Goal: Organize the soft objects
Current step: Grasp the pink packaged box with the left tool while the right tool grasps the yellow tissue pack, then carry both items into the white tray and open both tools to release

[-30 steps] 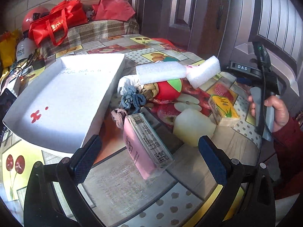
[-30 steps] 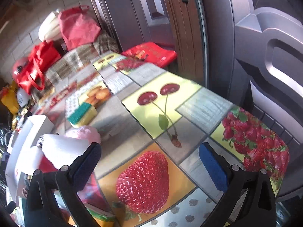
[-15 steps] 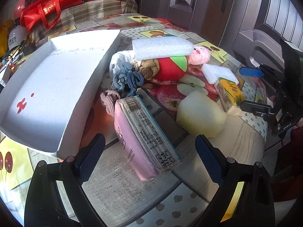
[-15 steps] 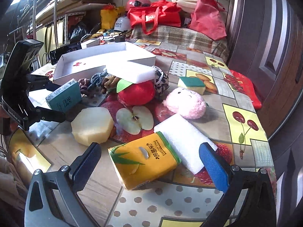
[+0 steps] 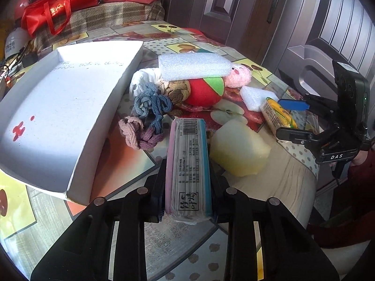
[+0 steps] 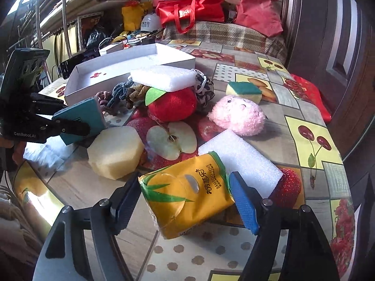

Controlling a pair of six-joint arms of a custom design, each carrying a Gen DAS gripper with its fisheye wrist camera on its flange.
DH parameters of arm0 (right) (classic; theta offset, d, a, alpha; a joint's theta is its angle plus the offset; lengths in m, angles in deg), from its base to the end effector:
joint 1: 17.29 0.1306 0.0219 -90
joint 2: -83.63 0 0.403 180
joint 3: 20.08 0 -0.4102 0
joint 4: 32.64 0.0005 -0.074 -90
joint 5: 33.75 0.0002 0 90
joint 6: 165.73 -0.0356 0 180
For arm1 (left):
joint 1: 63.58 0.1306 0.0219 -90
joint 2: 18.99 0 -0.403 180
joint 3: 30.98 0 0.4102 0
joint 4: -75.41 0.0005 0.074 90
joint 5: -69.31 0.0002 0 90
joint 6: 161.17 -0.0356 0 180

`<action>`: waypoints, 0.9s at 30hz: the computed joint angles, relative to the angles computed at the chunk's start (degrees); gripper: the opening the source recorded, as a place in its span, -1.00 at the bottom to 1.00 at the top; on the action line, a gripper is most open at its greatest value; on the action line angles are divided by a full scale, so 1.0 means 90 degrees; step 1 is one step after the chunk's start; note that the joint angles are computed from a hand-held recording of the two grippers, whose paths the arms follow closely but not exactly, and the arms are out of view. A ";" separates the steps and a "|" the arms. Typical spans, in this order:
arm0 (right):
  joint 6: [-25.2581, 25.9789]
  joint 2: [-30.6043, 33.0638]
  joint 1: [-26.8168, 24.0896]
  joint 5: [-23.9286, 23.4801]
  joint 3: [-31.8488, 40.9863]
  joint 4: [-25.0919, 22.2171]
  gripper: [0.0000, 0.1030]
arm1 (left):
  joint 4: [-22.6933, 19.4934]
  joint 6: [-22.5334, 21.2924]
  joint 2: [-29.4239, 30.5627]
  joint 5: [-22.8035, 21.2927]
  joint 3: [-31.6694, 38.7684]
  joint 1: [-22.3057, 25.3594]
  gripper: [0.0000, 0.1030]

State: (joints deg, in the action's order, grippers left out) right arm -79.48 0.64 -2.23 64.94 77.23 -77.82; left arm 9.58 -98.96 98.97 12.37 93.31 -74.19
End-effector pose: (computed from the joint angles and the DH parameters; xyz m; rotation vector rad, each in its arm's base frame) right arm 0.5409 0.1394 0.4555 -0.1572 2.3375 -0.0166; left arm 0.6559 -0.1431 0.4422 0.9998 2.2642 -0.6235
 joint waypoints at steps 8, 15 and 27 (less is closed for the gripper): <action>-0.0399 -0.0564 0.0129 0.0546 -0.0492 0.2019 0.47 | 0.2298 0.0496 -0.0817 -0.0104 -0.1193 0.0148 -0.47; -0.0808 -0.0259 0.0249 0.1235 -0.0573 0.3304 0.47 | 0.3980 0.1220 -0.1165 -0.0537 -0.1904 0.0425 -0.47; -0.1224 0.0170 0.0432 0.1276 -0.0337 0.3789 0.47 | 0.4555 0.1875 -0.0542 -0.1107 -0.1334 0.0638 -0.47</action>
